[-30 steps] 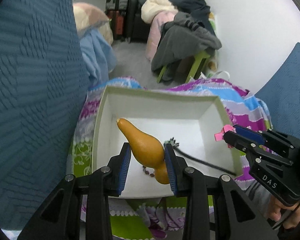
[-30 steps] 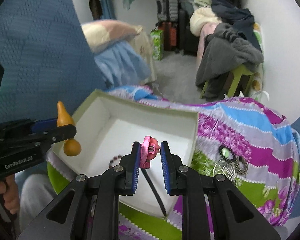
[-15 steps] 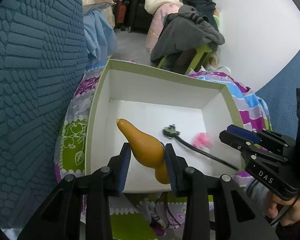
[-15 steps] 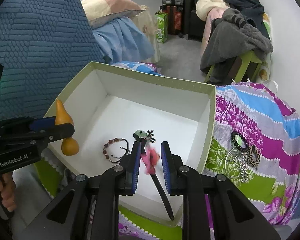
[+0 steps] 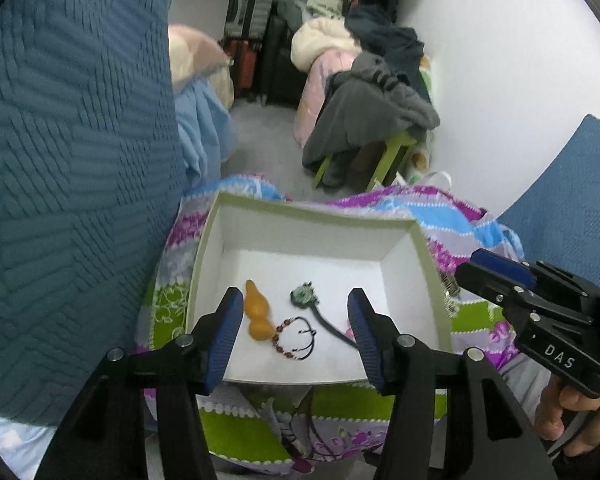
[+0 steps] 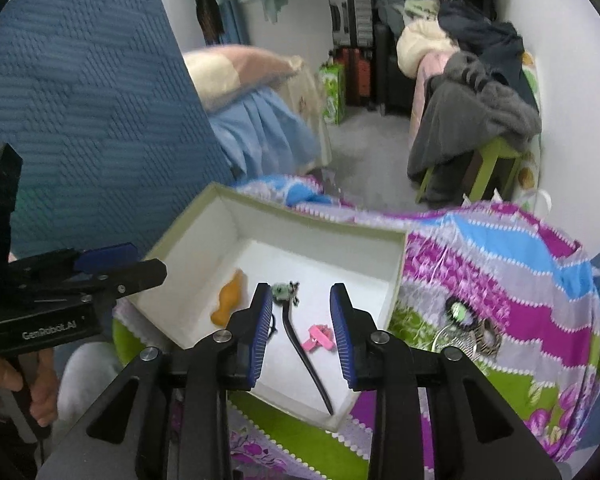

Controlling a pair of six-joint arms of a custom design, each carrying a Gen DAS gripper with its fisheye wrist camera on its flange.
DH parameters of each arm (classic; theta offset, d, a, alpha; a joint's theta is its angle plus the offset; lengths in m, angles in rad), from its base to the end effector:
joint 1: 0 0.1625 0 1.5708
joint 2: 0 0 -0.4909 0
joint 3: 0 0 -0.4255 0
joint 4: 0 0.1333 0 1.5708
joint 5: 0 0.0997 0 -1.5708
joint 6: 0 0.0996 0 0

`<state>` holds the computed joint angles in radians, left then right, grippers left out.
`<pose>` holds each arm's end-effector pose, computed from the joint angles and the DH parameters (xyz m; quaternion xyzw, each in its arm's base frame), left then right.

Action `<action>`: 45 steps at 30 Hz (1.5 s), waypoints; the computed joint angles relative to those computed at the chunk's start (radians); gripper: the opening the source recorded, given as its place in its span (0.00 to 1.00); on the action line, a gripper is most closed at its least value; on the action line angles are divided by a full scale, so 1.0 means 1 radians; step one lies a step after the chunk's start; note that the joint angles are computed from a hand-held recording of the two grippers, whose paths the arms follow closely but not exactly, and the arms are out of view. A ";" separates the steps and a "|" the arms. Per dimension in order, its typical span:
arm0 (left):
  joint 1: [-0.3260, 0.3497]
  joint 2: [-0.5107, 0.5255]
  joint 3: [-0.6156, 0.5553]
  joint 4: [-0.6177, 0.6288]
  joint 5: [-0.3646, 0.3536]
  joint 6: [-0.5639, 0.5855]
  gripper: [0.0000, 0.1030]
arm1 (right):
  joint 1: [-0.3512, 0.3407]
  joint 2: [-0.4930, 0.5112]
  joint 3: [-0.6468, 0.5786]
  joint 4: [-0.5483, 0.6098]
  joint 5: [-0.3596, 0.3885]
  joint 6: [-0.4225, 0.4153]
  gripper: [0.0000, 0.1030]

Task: Organize jewelry
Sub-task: 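Withdraw both open tools from the box back toward the jewelry, then grasp the black coiled hair tie with the left tool while the right tool grasps the woven bangle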

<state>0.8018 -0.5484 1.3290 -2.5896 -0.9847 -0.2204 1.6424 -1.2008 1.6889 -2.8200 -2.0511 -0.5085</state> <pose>-0.4472 -0.7330 0.0619 0.2244 0.9243 -0.2363 0.1984 0.1362 -0.6784 0.4254 0.1733 -0.8894 0.3043 0.2938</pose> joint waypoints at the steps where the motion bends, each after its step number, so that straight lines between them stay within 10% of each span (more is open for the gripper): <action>1: -0.007 -0.004 0.003 -0.009 0.005 0.000 0.53 | 0.004 -0.009 0.003 -0.010 0.005 -0.006 0.27; 14: -0.112 -0.029 0.024 -0.151 0.036 0.032 0.54 | 0.023 -0.119 0.033 -0.082 0.053 -0.074 0.27; 18: -0.142 -0.014 0.018 -0.193 0.076 0.044 0.78 | 0.020 -0.148 0.041 -0.112 0.059 -0.092 0.27; 45: -0.207 0.107 -0.013 -0.237 0.040 -0.006 0.84 | -0.134 -0.305 0.181 -0.277 0.128 -0.125 0.45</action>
<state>0.5946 -0.4416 1.3160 -2.8265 -0.9450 -0.2262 1.5085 -1.5062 1.8700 -3.0973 -1.9227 -0.6335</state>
